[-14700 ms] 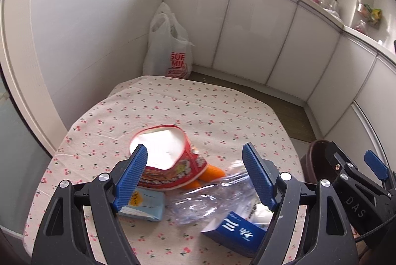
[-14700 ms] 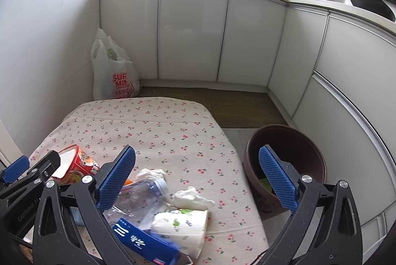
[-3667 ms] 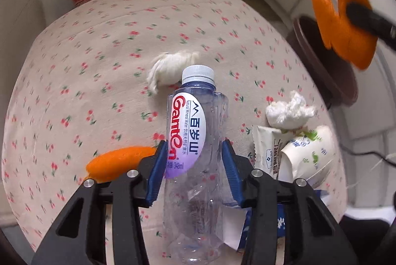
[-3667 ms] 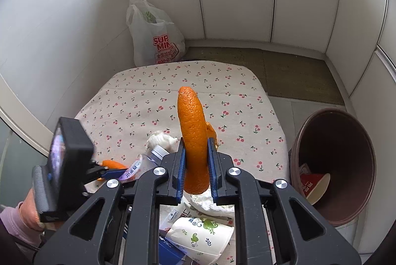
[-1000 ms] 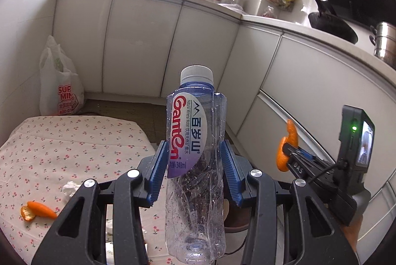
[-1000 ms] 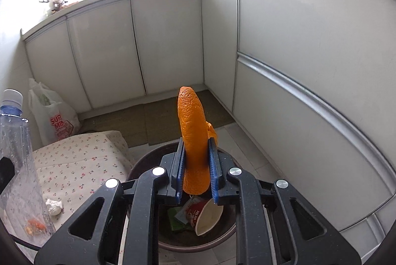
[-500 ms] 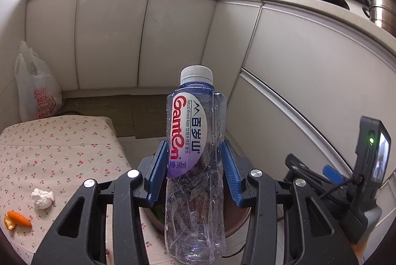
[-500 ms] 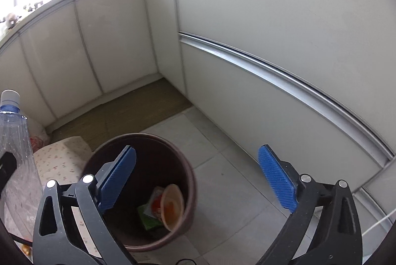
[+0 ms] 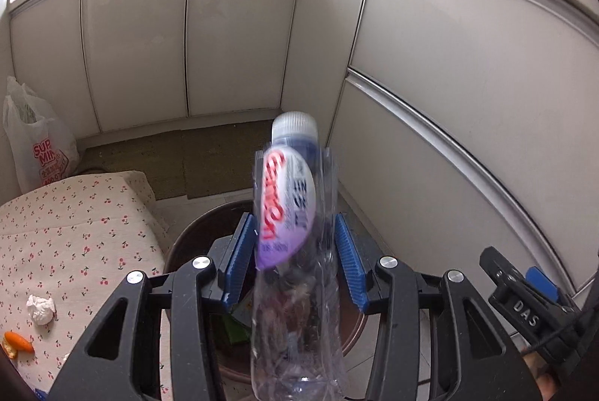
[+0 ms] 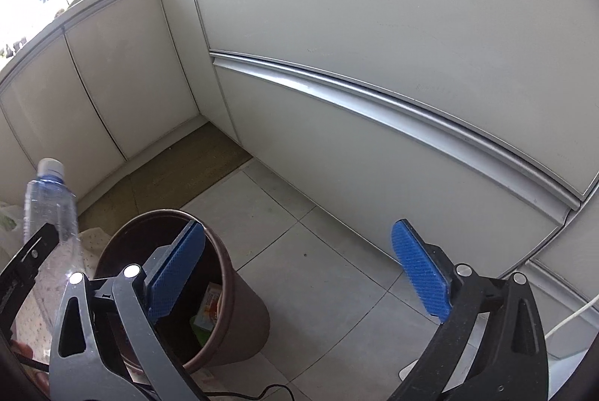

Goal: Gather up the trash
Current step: 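Lower the water bottle into the bin and open the left gripper, then bring both open grippers back over the remaining trash on the table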

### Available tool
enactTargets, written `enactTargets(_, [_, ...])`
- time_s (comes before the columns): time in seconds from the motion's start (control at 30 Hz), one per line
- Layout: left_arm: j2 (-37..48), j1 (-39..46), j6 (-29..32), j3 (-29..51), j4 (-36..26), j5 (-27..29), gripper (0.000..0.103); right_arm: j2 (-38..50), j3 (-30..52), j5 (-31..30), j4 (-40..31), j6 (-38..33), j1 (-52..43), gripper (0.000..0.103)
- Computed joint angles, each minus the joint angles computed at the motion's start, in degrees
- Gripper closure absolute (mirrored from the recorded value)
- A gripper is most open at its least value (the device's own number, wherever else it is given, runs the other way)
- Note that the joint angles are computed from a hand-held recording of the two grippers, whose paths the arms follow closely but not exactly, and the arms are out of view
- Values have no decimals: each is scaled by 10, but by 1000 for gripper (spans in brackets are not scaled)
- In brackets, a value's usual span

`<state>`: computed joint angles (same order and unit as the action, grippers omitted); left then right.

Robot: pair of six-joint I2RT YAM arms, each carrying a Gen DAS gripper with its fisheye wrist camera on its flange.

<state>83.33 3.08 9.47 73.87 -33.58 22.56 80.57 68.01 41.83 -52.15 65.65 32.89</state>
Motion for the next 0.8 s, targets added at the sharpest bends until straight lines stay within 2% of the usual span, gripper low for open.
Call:
enactTargets(0.07, [10, -12, -9, 3, 3, -22, 47, -2, -5, -5, 6, -3, -5, 7])
enactTargets(0.1, [15, -15, -15, 5, 5, -31, 45, -3, -7, -8, 8, -4, -9, 7])
enactTargets(0.33, [-16, -11, 0, -27, 13, -39, 41, 0, 0, -13, 23, -22, -13, 7])
enactTargets(0.53, [-62, 32, 10, -41, -9, -12, 36, 29, 40, 3, 2, -31, 27, 7])
enactTargets(0.6, [-75, 58, 16, -42, -26, 2, 34, 36, 53, 10, -11, -24, 43, 7])
enactTargets(0.67, [-80, 83, 20, -44, -33, 13, 28, 49, 73, 17, -23, -19, 62, 7])
enactTargets(0.8, [-81, 149, 39, -34, -68, 44, 27, 75, 112, 30, -52, -9, 109, 7])
